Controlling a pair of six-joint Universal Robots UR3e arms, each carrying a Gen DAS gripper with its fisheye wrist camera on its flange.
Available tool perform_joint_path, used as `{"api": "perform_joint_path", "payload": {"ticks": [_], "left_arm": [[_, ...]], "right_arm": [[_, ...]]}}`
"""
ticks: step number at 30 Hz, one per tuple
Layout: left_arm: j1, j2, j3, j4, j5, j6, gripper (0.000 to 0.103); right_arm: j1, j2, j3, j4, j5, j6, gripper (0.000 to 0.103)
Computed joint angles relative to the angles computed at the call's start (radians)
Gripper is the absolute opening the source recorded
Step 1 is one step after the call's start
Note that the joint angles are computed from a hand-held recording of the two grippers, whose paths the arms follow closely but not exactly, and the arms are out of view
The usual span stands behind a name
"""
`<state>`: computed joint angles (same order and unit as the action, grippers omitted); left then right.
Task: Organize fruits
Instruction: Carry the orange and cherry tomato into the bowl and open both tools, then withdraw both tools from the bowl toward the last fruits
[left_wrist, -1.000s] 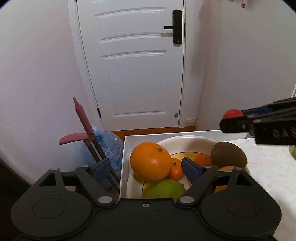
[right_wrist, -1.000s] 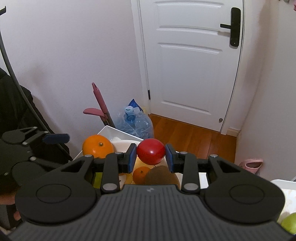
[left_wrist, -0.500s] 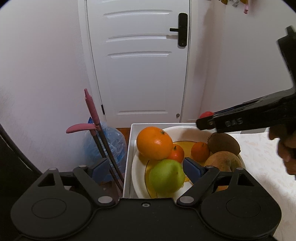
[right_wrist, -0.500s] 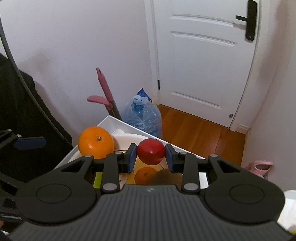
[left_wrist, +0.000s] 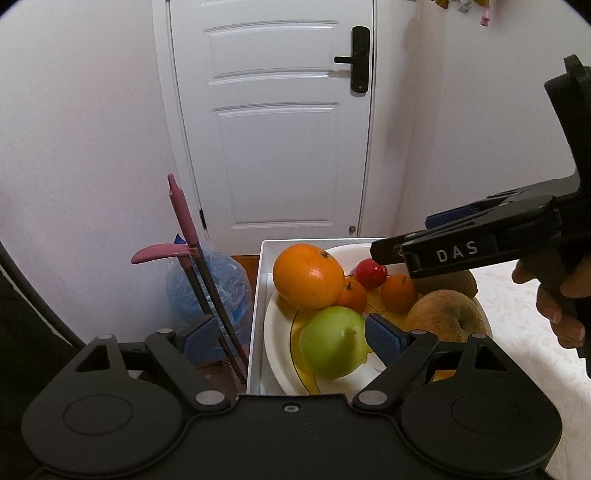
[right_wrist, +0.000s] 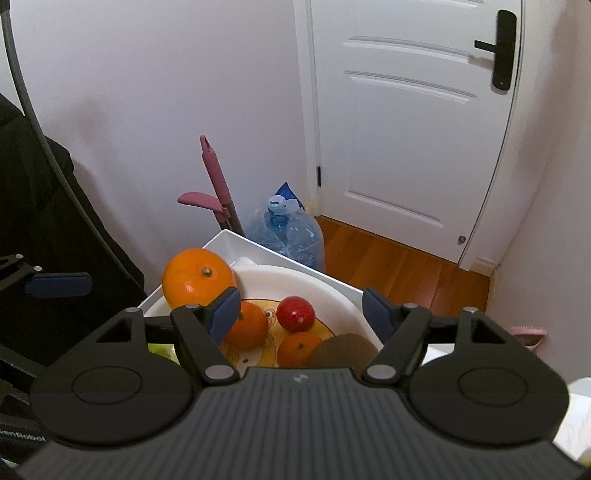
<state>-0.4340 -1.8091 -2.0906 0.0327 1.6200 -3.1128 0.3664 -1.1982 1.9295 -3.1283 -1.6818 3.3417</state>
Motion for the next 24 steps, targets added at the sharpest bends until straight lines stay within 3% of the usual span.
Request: {"api": "perform_joint_path", "payload": {"ticks": [8, 18, 24], "left_arm": [[-0.007, 0.017, -0.004, -0.009, 0.004, -0.005, 0.090], [-0.048, 0.100, -0.025, -0.033, 0.039, -0.020, 0.090], [-0.143, 0.162, -0.024, -0.069, 0.144, -0.079, 0.090]], "right_arm": [[0.028, -0.071, 0.019, 0.042, -0.036, 0.037, 0.088], [0.090, -0.282, 0.121, 0.123, -0.136, 0.118, 0.088], [0.108, -0.510, 0.266, 0.188, -0.194, 0.137, 0.088]]}}
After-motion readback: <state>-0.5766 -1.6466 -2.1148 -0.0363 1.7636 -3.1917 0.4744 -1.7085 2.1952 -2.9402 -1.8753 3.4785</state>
